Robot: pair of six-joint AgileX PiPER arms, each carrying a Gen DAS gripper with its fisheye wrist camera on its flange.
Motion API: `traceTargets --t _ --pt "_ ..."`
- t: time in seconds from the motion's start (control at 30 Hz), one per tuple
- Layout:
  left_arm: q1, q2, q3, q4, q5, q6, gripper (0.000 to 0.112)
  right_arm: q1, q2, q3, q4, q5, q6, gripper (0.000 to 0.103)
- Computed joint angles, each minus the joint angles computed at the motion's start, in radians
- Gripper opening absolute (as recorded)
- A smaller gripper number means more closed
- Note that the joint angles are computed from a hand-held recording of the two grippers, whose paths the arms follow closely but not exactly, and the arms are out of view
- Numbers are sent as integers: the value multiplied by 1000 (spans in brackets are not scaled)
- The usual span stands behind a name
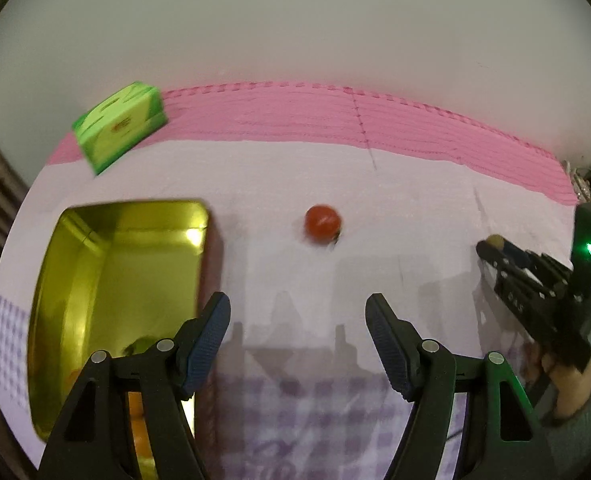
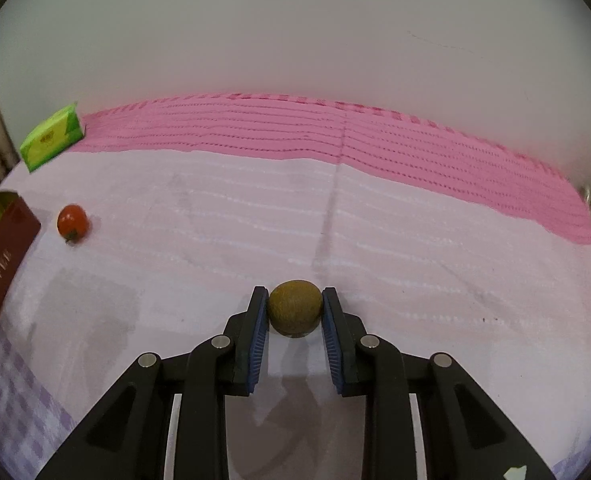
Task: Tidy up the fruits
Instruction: 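Grasp the brown kiwi with right gripper while left gripper grasps the red tomato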
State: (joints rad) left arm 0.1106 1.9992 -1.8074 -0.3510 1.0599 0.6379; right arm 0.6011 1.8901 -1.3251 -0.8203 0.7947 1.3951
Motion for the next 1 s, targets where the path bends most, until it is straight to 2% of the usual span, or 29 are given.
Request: traceTargets --t 0.2,0.43,0.57,0.73,0.9,1.0 --pt "-77 102 -97 107 -18 -104 71 0 6 -4 -2 -1 -6 27" --pt "-123 227 -255 143 31 -161 71 -5 -15 27 -8 -22 7 27" --pt "-147 274 -315 164 26 -182 69 -6 -13 22 -4 -26 6 27" --pt "-168 320 -369 195 36 -203 55 -3 -17 23 -2 -25 8 28" --pt "-165 304 -334 186 11 -201 32 0 -24 31 -2 -26 16 28" --pt "-162 265 -265 194 -25 -192 32 0 -23 29 -1 -25 16 28"
